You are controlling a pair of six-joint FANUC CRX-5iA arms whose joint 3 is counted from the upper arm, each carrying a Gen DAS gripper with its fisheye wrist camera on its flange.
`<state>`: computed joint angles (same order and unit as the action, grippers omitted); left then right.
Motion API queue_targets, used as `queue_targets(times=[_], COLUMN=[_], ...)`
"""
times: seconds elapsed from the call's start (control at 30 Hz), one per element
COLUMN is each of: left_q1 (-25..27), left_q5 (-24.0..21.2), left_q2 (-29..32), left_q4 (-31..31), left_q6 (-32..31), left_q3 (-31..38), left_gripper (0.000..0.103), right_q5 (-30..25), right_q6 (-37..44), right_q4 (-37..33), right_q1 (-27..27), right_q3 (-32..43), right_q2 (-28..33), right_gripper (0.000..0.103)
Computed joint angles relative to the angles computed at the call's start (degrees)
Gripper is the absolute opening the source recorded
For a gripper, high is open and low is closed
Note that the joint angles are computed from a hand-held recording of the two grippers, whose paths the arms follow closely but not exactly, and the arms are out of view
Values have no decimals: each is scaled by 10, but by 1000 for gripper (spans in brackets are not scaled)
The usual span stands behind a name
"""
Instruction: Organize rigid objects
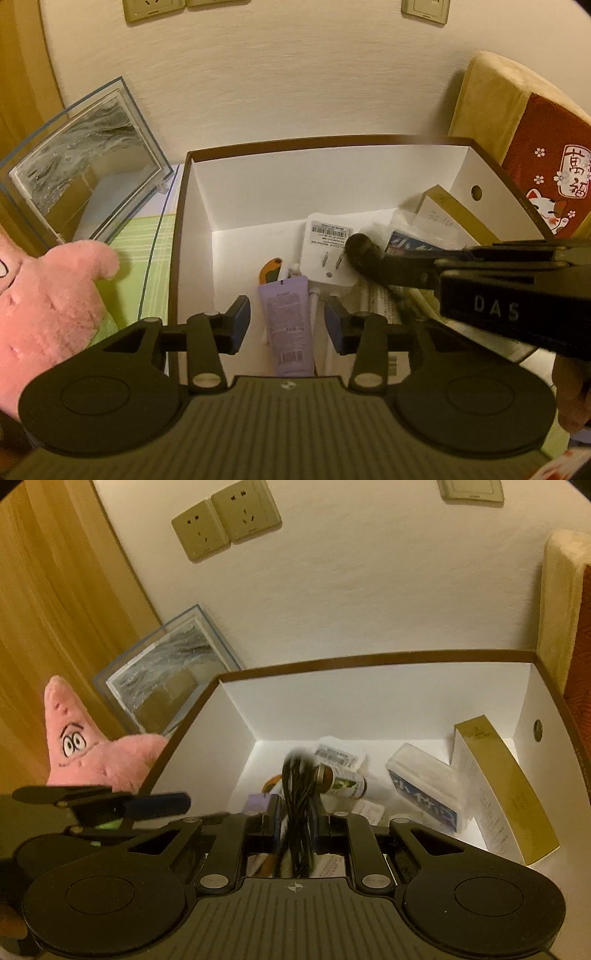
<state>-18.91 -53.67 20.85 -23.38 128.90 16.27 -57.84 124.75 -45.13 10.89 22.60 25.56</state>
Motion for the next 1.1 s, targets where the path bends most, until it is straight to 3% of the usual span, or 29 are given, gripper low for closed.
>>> queue_targets(times=[0.33,0.4,0.57,0.77,1.1], left_q1=[-9,-11,-19,-39,-102], left_q5=[2,2,-3,-14,-57], left_q2=[-18,-22,-32,-49,-72], left_q4=[-10,-9,-15,-30,-89], left_q6=[8,10,19,45,118], left_q3=[-13,-17,-21,-25,-12], left_gripper=[48,49,52,60,71], right_q5=[-1,-1,4,8,6], right_q6=[4,5,11,16,66], right_q4=[12,12,-2,-11,-28], right_q1=[-4,-7,-24,-45,-88], right_q3=[-13,-17,-34,-57,-115], right_q2=[-14,-18,-34,-60,-124], right_gripper=[14,18,51,61,67])
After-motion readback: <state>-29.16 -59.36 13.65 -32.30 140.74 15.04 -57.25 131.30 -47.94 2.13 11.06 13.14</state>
